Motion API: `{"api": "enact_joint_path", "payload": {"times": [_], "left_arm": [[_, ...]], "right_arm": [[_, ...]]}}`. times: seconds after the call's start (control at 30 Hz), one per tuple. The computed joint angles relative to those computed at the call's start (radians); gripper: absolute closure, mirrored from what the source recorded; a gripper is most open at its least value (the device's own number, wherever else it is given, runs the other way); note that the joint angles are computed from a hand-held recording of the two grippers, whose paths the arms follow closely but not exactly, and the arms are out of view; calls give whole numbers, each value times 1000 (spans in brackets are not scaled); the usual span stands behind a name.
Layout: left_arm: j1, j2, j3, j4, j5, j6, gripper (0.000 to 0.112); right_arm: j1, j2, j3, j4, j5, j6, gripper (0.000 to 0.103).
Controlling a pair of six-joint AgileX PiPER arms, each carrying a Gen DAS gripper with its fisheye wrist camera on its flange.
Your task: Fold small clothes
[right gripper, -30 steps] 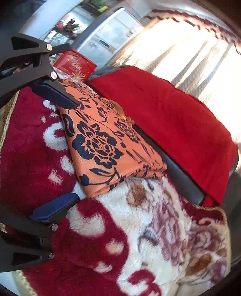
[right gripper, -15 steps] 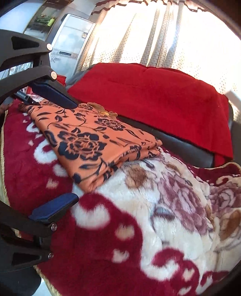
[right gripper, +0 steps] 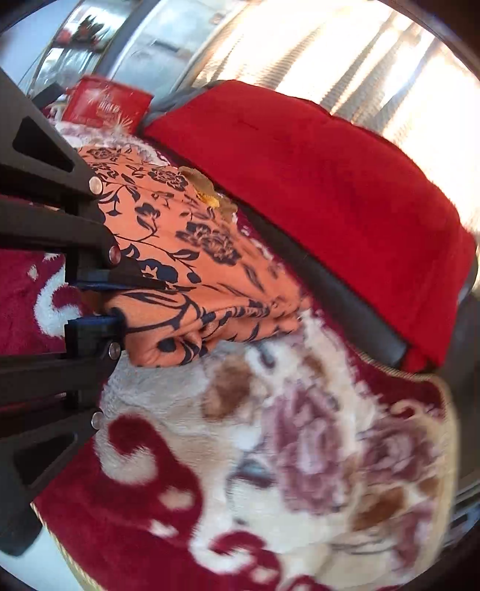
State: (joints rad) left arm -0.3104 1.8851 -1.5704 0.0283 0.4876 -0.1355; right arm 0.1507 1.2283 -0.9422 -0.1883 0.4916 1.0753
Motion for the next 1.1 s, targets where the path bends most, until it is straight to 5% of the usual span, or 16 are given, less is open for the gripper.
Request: {"api": "enact_joint_path", "payload": {"times": [0.1,0.17,0.2,0.27,0.3,0.53,0.7,1.0,1.03,1.1], "left_arm": [[-19,-37,44,202,-60,-198,32],[-24,-63,82,274,-110,-263,32],[-24,-62,82,270,-114,-250,32],[-22,-28,32,169,-56,-130,32],[-17,-2,-7,86,-5,-44,32],[0,11,-31,-25,18,40,32],[11,33,-64,-72,38,70,32],[11,43,-69,-77,30,79,32],[11,45,-72,-78,30,76,32],[12,52,-81,-80,31,70,32]], "right_arm": [[-98,22,67,280,-43,-242,82],[-137,-13,162,480,-136,-370,65],[-148,-30,181,540,-153,-432,57],[-146,-73,189,540,-150,-466,21],[-146,-87,173,480,-116,-430,20],[-301,-96,16,615,44,-715,20],[-405,167,-237,828,209,-1008,20],[-427,569,-603,768,343,-961,21],[-423,586,-627,769,344,-973,24],[-406,636,-724,751,432,-987,63]]}}
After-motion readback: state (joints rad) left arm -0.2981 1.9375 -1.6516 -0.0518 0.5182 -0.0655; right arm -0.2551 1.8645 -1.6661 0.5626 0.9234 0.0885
